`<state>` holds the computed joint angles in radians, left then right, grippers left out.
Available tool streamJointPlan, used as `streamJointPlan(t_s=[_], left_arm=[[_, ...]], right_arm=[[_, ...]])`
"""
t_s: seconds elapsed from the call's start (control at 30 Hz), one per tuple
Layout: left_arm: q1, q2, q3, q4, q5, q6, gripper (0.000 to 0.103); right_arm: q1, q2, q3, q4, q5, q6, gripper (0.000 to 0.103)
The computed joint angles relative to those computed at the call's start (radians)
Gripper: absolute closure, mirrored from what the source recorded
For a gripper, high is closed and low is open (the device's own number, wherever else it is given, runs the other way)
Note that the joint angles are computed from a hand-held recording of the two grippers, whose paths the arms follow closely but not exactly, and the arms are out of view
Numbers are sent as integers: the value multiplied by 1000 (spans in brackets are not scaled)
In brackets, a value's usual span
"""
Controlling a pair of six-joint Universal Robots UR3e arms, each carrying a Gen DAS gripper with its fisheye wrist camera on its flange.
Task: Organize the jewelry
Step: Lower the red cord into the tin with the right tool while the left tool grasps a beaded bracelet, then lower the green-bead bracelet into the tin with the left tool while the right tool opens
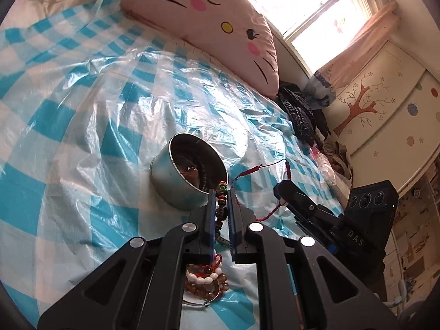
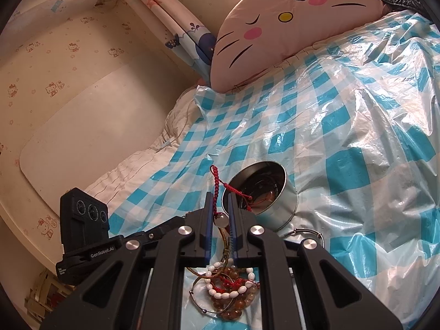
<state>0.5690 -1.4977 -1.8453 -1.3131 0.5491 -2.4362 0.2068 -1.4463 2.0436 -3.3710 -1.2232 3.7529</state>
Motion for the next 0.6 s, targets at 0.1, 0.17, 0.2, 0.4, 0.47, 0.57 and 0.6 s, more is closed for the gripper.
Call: streamJointPlan(t_s=[0.1, 0.17, 0.2, 0.4, 0.47, 0.57, 0.6], left_arm=[[-21, 0, 16, 24, -12, -21, 95], [-29, -16, 38, 27, -29, -37, 95], [-30, -26, 53, 19, -39, -42, 95], [-73, -122, 113, 148, -86, -182, 95], [-95, -176, 137, 218, -96, -254, 95], [-134, -285, 203, 308, -95, -362, 95], [-157, -322, 234, 346, -48, -413, 95]], right_arm=[[-16, 25, -27, -15, 31, 22, 91], [-17, 40, -54, -11, 42, 27, 91], [-12, 46, -71, -1, 39, 23, 91], [21, 90, -196, 110, -33, -37, 91], [31, 112, -249, 152, -75, -62, 91], [47, 164, -343, 235, -138, -117, 91], [57, 190, -390, 294, -163, -144, 91]])
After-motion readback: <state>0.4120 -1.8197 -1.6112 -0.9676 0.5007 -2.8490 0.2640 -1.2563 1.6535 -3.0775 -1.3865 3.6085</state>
